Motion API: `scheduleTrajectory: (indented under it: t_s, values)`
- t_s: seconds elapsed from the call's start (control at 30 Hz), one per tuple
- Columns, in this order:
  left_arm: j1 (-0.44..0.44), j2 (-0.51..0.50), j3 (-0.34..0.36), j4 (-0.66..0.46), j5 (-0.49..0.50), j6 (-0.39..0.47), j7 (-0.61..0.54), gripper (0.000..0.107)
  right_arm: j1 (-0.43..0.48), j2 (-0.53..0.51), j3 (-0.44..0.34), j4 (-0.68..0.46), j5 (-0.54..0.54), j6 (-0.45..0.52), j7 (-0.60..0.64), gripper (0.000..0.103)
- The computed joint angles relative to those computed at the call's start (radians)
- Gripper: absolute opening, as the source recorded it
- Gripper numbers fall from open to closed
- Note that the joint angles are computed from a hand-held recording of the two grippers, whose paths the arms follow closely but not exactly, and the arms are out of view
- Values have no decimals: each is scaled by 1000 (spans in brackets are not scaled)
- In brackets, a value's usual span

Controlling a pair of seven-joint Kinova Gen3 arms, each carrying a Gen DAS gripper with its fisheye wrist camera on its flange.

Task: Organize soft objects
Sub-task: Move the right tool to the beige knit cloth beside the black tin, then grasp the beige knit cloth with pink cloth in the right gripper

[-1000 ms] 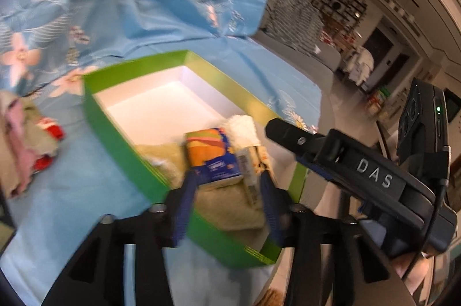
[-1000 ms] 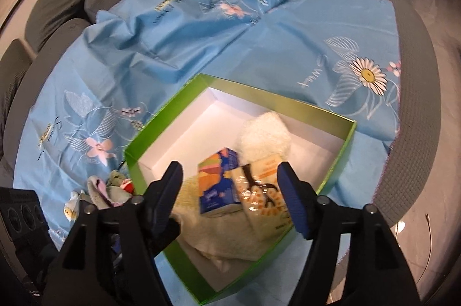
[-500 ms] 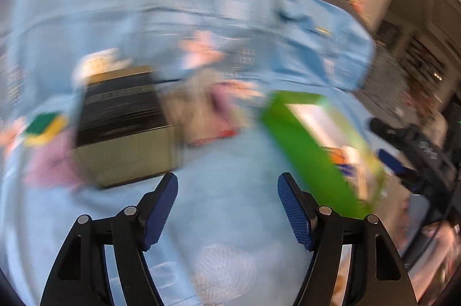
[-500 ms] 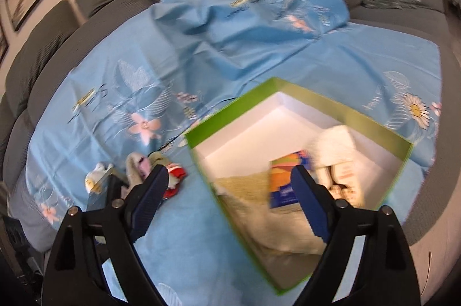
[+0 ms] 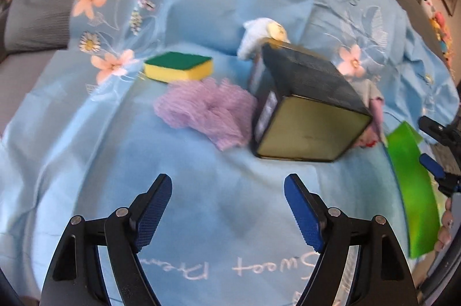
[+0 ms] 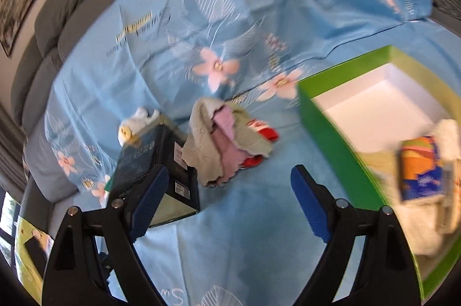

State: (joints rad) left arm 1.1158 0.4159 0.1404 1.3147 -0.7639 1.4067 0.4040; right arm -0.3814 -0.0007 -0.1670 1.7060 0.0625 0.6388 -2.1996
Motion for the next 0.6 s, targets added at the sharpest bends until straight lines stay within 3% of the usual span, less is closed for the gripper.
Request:
scheduleTrajectory:
  t_s: [0.13, 0.37, 0.47, 0.57, 0.6]
  values:
    - [-4, -34, 5, 52, -10, -46, 43, 81, -33, 91, -4, -87, 65, 19, -12, 87]
    - [-15, -13, 12, 13, 18, 38, 26, 81, -91, 256, 44, -244, 116, 58, 20, 85]
    - [-16, -16, 10, 14, 21, 44, 31, 81, -123, 310, 79, -279, 148, 81, -9, 77]
    - [-22, -27, 14, 29, 26, 30, 37, 81, -147, 323, 103, -281, 182, 81, -20, 38]
    - [-24, -29, 16, 32, 27, 28, 38, 81, -152, 321, 109, -279, 191, 84, -24, 16]
